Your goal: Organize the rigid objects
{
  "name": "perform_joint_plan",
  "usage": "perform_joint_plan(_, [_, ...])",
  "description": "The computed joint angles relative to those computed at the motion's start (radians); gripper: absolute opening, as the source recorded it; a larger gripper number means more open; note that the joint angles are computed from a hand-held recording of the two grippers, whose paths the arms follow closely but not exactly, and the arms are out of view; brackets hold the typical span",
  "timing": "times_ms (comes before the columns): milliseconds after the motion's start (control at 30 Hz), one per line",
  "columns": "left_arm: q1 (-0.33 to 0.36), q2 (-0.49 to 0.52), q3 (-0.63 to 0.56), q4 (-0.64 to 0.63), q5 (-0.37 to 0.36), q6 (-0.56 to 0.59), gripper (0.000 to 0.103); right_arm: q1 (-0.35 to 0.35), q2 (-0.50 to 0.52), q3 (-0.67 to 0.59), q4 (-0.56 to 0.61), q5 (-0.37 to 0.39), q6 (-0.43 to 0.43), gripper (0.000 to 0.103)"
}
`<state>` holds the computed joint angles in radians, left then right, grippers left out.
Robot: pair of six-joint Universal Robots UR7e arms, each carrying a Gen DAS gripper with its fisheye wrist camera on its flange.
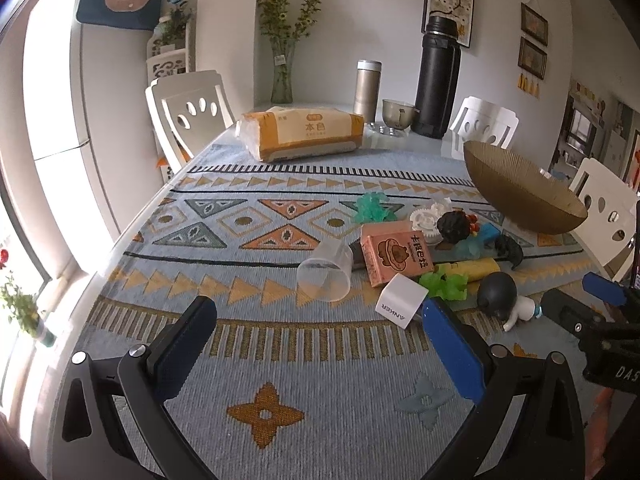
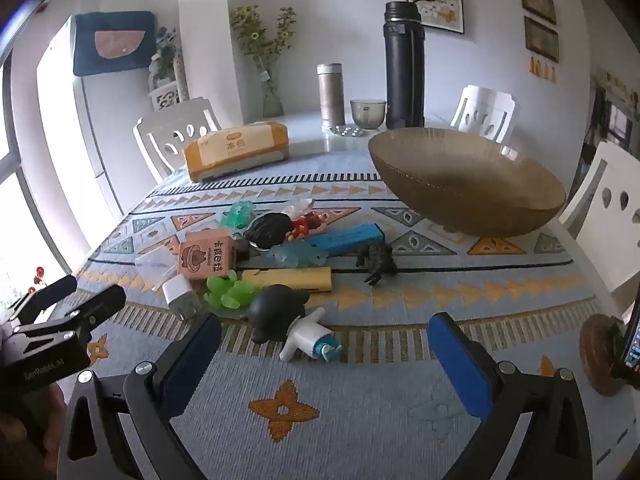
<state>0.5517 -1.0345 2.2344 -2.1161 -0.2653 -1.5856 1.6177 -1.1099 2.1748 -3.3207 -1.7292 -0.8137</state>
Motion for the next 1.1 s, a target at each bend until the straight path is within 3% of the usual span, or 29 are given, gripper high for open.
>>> perform_joint_plan(500, [0.003,-0.004,-0.017,0.06,-0.016,-0.032,0.103,0.01,0.005,-0.001,0.0,-0.019,-0.009,0.103])
perform_joint_plan(1100, [0.0,-0.004,0.0,-0.01,-0.015,0.018,0.103,0.004,0.003,0.0,-0.002,-0.009,-0.005,0.103])
